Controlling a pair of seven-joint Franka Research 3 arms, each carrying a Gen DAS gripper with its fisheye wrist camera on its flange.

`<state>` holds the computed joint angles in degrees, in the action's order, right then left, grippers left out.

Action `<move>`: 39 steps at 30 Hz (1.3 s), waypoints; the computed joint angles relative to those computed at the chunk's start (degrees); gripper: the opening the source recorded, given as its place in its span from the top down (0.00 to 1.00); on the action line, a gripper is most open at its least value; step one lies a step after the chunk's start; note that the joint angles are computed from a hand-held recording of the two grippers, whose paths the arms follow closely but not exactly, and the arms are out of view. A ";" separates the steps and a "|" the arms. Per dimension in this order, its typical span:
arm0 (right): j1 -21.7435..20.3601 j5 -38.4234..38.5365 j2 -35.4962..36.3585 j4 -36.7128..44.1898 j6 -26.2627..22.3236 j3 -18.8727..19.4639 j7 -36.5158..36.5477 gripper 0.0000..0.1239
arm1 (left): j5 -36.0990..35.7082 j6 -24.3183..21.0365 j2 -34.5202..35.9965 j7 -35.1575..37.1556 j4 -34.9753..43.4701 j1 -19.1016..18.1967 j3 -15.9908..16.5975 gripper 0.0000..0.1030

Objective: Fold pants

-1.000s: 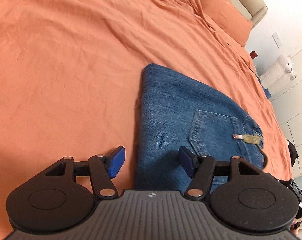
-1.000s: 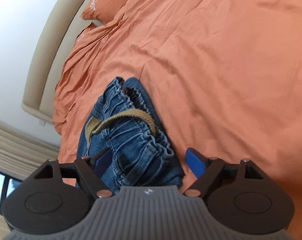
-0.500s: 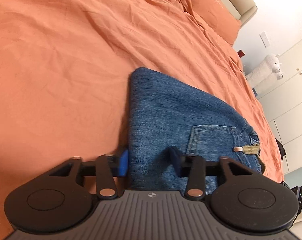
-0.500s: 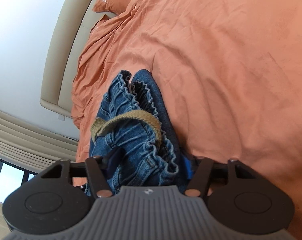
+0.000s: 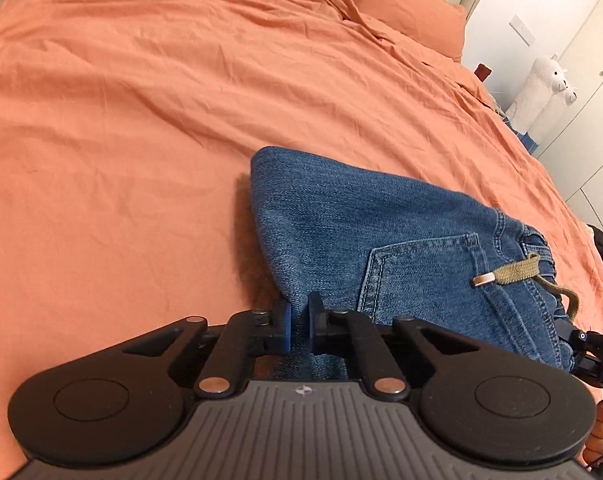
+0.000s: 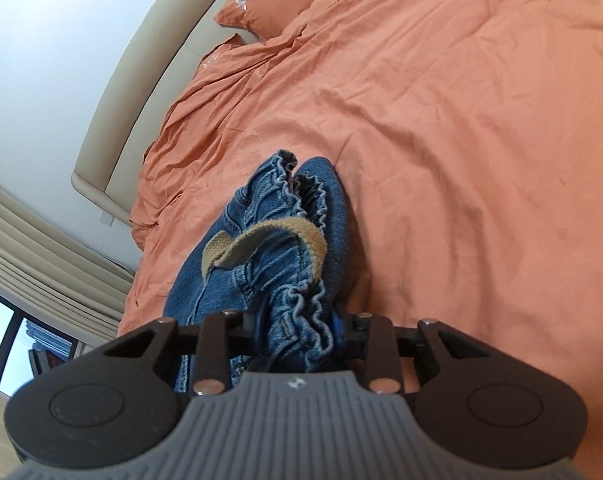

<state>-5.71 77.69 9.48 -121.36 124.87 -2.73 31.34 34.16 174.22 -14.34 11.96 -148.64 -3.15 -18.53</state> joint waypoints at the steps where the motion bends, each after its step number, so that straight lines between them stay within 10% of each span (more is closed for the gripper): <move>1: 0.10 -0.17 -0.91 -0.68 0.47 0.01 -0.02 0.79 | -0.39 -1.01 -0.72 0.52 -0.03 -0.61 0.20 0.94; 23: 8.73 -6.56 -28.45 -18.27 -2.97 -3.63 1.50 0.82 | -15.74 -21.85 -36.46 11.92 -15.28 -13.20 5.11 0.94; 34: 21.04 2.49 -23.64 -12.31 0.99 2.28 0.72 0.82 | -15.21 -40.23 -52.76 29.44 -14.61 -6.18 12.72 0.94; 39: 24.72 8.13 -19.04 -9.55 4.28 5.20 -1.72 0.82 | -13.89 -41.02 -52.38 36.14 -14.82 -1.48 14.58 0.94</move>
<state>19.01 85.82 -9.56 -130.91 129.15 2.47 29.61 20.27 133.20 -66.72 48.10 -163.46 -4.63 -3.95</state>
